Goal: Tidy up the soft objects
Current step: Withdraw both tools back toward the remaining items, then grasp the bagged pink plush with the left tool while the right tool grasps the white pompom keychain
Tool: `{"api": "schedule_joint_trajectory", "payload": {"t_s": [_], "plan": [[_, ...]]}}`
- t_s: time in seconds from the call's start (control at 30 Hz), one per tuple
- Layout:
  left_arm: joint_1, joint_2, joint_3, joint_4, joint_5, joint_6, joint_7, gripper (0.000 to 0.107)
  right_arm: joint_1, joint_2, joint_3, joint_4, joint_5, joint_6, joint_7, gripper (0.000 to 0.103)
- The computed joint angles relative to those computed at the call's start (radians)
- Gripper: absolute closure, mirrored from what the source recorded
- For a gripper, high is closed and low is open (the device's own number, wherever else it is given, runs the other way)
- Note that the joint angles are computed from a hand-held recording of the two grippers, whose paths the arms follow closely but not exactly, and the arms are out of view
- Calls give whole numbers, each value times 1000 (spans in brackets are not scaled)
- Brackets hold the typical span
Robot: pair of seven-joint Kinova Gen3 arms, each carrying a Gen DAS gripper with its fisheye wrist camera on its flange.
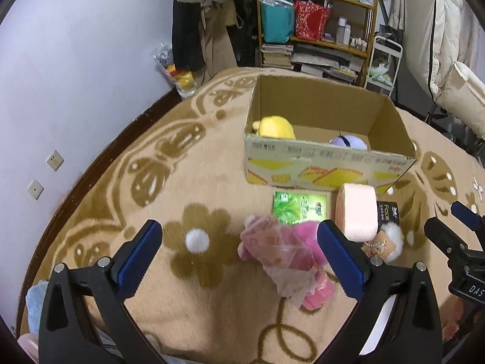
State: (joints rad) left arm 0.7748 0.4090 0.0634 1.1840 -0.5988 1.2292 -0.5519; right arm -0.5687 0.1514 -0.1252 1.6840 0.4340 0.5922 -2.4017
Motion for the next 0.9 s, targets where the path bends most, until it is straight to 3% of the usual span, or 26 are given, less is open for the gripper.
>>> {"api": "schedule_joint_trajectory", "payload": {"t_s": [0.9], "plan": [[-46, 74, 0, -21, 139, -20, -69, 6, 57, 122, 23, -51, -233, 47, 148, 2]]}}
